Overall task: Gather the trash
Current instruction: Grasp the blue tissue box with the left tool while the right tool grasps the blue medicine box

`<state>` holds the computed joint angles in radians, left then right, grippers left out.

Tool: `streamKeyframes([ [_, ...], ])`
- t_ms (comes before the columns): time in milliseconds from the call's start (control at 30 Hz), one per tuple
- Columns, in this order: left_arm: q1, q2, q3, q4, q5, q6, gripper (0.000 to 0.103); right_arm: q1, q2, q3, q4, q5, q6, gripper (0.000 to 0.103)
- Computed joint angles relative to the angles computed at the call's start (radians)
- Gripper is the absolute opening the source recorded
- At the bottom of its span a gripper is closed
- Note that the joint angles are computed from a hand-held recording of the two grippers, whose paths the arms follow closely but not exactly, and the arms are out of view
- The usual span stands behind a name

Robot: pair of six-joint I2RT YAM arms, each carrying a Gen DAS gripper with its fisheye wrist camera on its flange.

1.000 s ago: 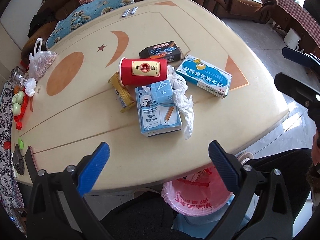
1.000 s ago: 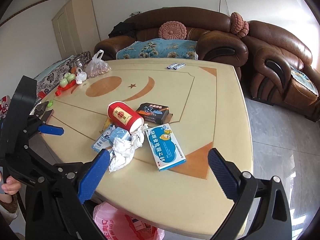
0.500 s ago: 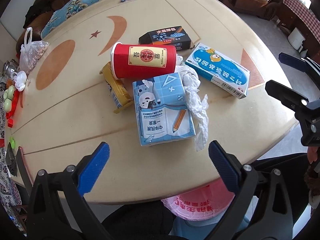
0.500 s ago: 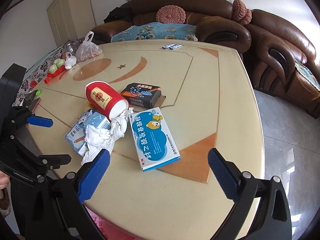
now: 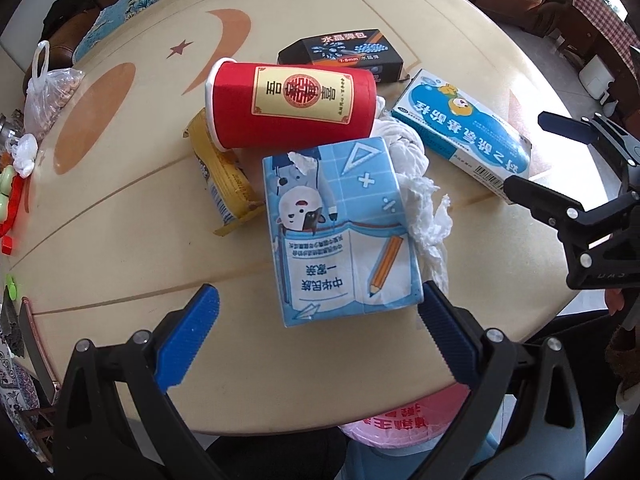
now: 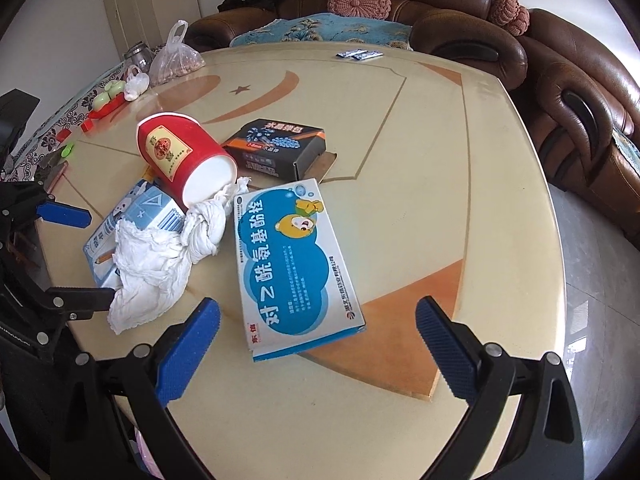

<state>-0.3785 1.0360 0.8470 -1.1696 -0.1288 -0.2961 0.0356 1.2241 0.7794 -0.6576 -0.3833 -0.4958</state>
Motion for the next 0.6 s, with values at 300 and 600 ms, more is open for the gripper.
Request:
streamKeyframes([
  [300, 0.079, 0.048, -0.024, 0.065, 0.053, 0.055, 0.097, 0.033, 0.052, -0.019, 0.062, 0.025, -0.002, 0.096],
  [600, 0.238, 0.06, -0.056, 0.12, 0.145, 0.177, 0.096, 0.093, 0.058, -0.066, 0.164, 0.075, 0.016, 0.096],
])
